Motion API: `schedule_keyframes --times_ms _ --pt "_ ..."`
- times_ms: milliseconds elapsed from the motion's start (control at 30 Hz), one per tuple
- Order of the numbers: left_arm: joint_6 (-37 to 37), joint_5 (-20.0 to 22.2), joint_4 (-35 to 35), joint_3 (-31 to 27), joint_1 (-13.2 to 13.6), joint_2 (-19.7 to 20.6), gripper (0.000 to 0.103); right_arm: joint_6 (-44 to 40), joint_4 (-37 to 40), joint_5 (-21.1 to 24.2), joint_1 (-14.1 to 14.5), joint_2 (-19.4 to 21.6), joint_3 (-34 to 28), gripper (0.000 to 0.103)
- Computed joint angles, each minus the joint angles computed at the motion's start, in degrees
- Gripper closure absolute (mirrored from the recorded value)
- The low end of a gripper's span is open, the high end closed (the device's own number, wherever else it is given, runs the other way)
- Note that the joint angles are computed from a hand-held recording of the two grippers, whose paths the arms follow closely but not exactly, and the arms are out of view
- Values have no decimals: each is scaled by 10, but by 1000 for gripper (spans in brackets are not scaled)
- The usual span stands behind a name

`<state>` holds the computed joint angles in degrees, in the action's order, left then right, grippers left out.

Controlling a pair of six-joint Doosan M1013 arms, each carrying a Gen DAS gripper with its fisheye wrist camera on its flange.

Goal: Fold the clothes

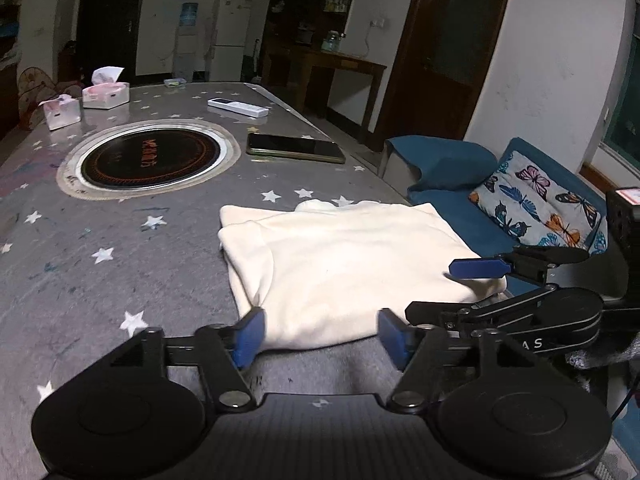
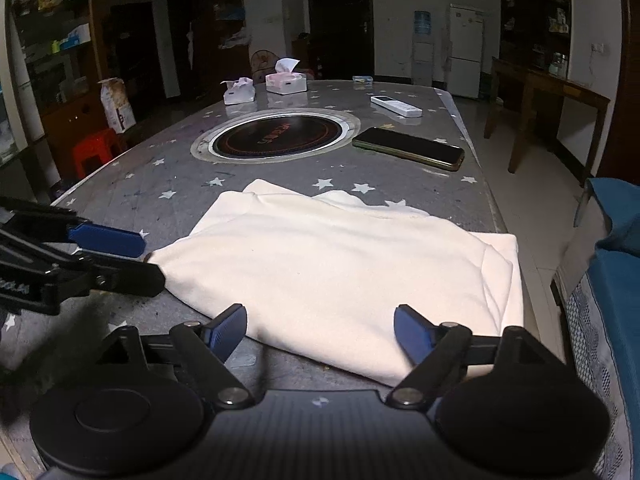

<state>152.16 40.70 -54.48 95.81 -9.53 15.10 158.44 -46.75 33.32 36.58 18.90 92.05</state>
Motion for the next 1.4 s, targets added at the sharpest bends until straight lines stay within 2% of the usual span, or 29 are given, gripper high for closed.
schedule_keyframes --times_ms 167,233,433,800,933,1100,1300,1400 --pt "20 -20 -16 19 4 -16 17 42 -20 15 8 1 0 9" --pt "26 -25 -23 25 6 -21 12 58 -30 23 13 1 -1 2" --pt "32 -40 -28 39 10 -31 1 111 -71 42 26 1 0 0" --pt "55 -44 -52 57 16 -44 0 172 -100 105 50 6 -7 0" --pt "53 -41 -57 59 18 -46 0 201 -107 108 55 4 -5 0" --pt "38 -41 -53 59 22 -46 0 216 -120 140 66 11 -13 0" --pt "26 -37 -45 59 24 -46 0 250 -125 151 72 13 -11 0" --pt "-10 -39 -13 56 21 -45 0 264 -127 156 74 14 -9 0"
